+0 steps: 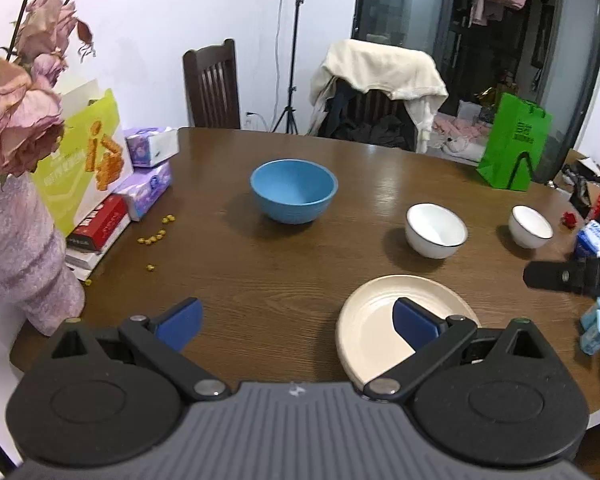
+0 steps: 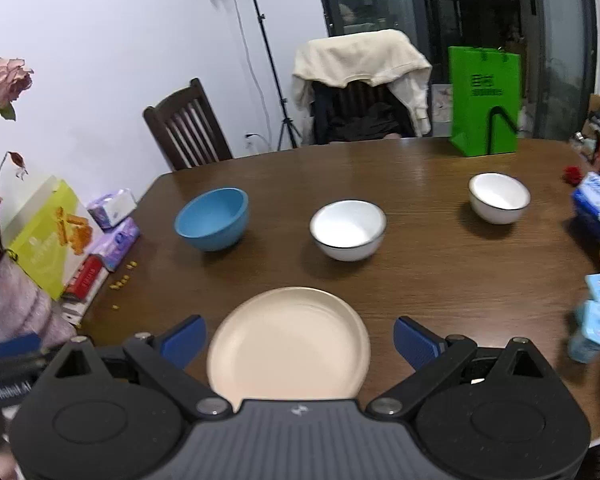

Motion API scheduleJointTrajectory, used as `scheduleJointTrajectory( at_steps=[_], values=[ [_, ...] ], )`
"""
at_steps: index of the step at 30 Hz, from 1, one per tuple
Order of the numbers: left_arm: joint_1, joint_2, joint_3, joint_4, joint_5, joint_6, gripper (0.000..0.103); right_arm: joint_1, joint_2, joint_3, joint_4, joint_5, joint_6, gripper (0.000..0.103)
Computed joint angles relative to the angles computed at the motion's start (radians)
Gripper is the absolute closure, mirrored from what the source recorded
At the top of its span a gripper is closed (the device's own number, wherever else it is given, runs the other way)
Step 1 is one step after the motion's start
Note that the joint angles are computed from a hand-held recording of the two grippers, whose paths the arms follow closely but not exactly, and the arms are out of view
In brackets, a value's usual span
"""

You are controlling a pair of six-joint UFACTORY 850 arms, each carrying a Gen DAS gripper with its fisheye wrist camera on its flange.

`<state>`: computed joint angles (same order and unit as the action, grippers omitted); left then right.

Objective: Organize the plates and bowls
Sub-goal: 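Move both grippers toward the blue bowl by the tissue boxes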

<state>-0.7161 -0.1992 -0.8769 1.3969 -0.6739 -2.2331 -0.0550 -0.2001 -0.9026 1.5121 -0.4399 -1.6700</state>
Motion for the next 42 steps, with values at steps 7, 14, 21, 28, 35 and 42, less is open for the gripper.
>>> scheduleJointTrajectory(
  at_steps=[7,14,21,28,35,42],
  values=[
    [0.066,0.003,-0.005,-0.067,0.0,0.04,0.0,0.087,-0.099,-0.126,-0.098,-0.006,0.147,0.003],
    [0.118,-0.036,-0.067,-0.124,-0.049,0.055,0.0,0.158,-0.233,-0.309,-0.192,-0.066,0.235,0.003],
    [0.175,-0.101,-0.142,-0.168,-0.067,0.065,0.0,0.198,-0.387,-0.515,-0.288,-0.158,0.306,0.003],
    [0.234,-0.174,-0.207,-0.207,-0.052,0.053,0.0,0.228,-0.541,-0.719,-0.419,-0.207,0.446,0.003],
    [0.296,-0.241,-0.271,-0.201,-0.018,0.046,0.0,0.252,-0.7,-0.954,-0.595,-0.232,0.614,0.003],
    [0.362,-0.335,-0.386,-0.231,0.028,0.133,0.0,0.274,-0.869,-1.22,-0.817,-0.218,0.835,0.003]
  ],
)
